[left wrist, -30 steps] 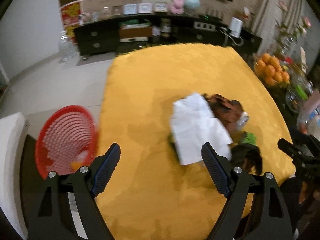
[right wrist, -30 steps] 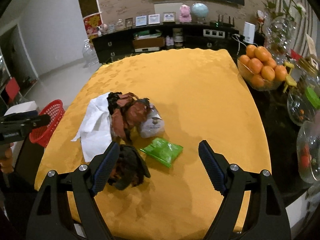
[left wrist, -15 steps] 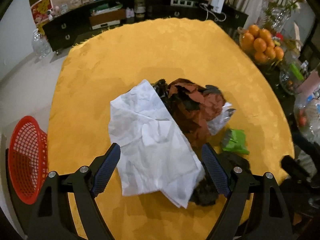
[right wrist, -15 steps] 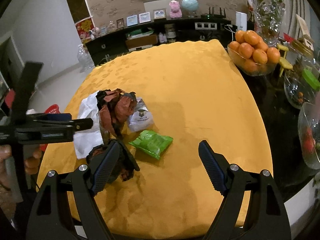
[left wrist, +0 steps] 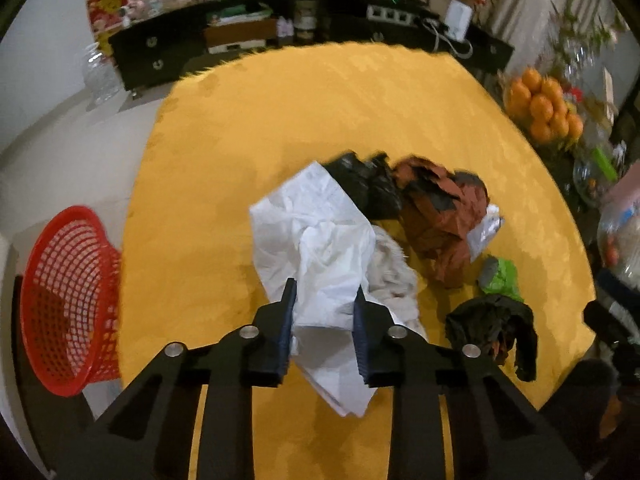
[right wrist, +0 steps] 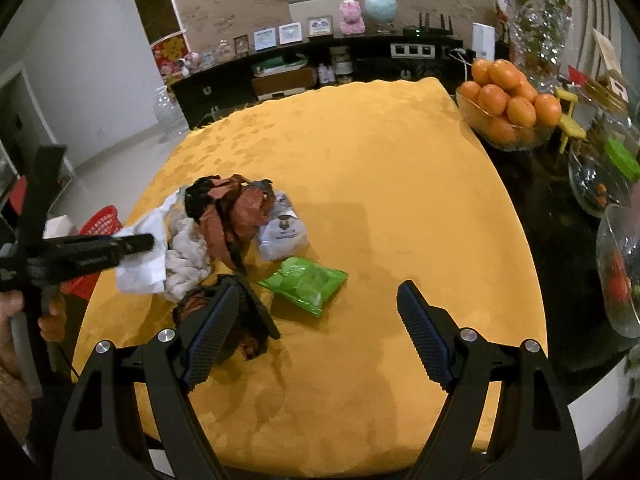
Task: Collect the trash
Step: 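Grasp the white tissue with the left gripper while the right gripper grasps dark cloth, then carry the tissue and dark cloth in both grippers over the wastebasket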
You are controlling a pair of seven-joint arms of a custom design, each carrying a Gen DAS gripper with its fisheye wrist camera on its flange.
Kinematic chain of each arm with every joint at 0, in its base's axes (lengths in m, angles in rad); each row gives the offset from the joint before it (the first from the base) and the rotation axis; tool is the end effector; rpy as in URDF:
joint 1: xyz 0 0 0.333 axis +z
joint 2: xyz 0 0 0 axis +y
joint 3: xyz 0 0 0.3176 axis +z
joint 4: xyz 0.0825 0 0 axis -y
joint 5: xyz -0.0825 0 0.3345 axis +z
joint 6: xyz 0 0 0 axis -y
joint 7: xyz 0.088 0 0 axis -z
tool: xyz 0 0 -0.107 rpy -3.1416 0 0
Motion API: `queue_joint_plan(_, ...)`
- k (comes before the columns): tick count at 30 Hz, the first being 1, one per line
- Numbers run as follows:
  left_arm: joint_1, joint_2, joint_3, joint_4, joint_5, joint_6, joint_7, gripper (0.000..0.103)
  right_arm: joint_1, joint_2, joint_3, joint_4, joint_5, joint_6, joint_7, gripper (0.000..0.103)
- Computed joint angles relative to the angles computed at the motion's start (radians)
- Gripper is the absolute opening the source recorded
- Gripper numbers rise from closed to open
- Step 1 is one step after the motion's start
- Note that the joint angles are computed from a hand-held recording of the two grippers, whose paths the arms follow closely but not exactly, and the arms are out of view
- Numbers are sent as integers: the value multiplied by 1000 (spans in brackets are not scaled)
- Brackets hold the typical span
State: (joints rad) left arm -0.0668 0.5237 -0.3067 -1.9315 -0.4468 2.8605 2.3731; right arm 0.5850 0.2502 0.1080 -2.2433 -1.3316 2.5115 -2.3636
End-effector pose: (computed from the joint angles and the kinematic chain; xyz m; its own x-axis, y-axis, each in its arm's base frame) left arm 0.5973 -0.1871 0.3028 -0.6572 -0.7492 0.0825 -0.6793 0.5413 -0.4954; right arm 0.3888 0.3322 0.2952 -0.4514 -0.8758 -0.1710 -0.6188 0.4453 -0.6472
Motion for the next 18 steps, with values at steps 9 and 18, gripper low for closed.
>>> queue_joint_plan(9, 138, -69, -75, -31, -193, 17, 135, 20, 2, 56, -7, 72, 9, 54, -87, 79)
queue_joint_plan(18, 169, -144, -57, -58, -354, -3, 264, 20, 28, 180, -50, 210, 62, 131, -236, 85)
